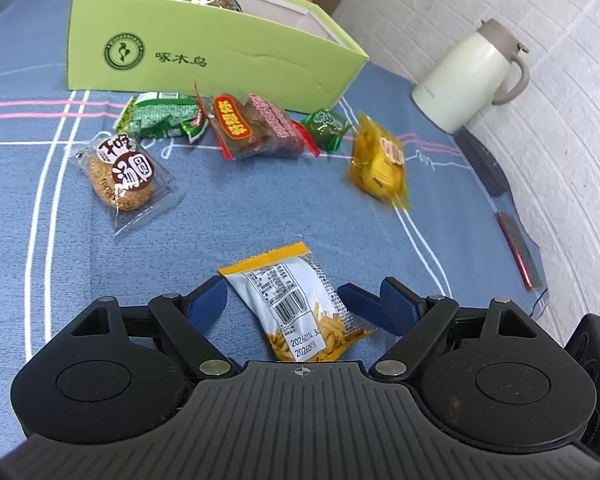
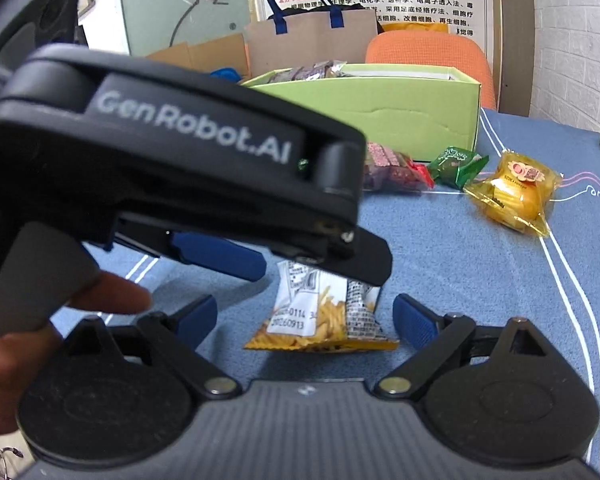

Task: Organize snacks
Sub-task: 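Reach the left tool to the white-yellow stick snack pack and grasp it, then carry the stick snack pack into the green box and release it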

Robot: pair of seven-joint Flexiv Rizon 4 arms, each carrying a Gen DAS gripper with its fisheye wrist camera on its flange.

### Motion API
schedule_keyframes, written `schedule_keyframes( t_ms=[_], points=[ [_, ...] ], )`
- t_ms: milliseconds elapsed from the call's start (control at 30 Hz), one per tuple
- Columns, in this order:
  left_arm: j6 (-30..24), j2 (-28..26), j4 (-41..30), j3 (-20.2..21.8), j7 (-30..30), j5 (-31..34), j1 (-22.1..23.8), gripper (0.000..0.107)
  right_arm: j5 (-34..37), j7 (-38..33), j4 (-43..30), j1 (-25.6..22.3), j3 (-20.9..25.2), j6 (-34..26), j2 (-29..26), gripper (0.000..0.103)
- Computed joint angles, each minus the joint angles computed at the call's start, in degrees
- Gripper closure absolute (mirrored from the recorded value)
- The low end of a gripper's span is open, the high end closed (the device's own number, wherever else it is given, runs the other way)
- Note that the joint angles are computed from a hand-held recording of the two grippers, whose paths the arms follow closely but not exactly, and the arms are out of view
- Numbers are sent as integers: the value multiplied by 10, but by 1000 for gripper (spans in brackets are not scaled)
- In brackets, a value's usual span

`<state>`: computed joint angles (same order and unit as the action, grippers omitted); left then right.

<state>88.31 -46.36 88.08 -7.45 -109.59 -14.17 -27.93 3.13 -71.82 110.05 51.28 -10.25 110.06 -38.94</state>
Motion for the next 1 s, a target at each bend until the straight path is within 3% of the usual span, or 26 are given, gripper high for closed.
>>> schedule_keyframes(
  t_ms=[100, 267, 367, 467, 500, 533, 567, 600, 667, 800, 1000],
  points=[
    [-5, 1, 0, -3, 1, 0, 2, 36, -9, 2, 1, -21, 19, 1, 5, 10],
    [18, 2, 17, -44, 21, -2, 31, 36, 14, -28, 10, 20, -23, 22, 4, 10],
    [0, -1, 8, -32, 22, -7, 22, 39, 21, -40, 4, 31, -35, 8, -2, 14],
    [-3, -3, 4, -21, 23, -4, 12, 42, -4, -23, 4, 9, -17, 4, -4, 21],
    [-3, -4, 2, -14, 23, -2, 6, 47, 15, -39, 3, 19, -23, 6, -5, 26],
    [-4, -5, 0, -12, 25, 1, 5, 66, 19, -41, 5, 28, -32, 7, -4, 29],
    [-9, -6, -2, -9, 27, 3, 2, 77, 23, -41, 5, 31, -36, 8, -4, 29],
    [-2, -6, 0, -9, 28, 5, 2, 79, 25, -41, 4, 33, -37, 11, -5, 31],
    [12, -5, 3, -17, 29, 4, 7, 94, 28, -46, 7, 36, -39, 16, 0, 36],
    [31, -7, -28, -14, 39, 5, 7, 93, 32, -75, -20, 46, -70, 24, 0, 37],
    [2, -49, -160, 24, 51, 0, 1, 93, -17, -103, -143, -25, -54, 5, -38, 37]
  ],
)
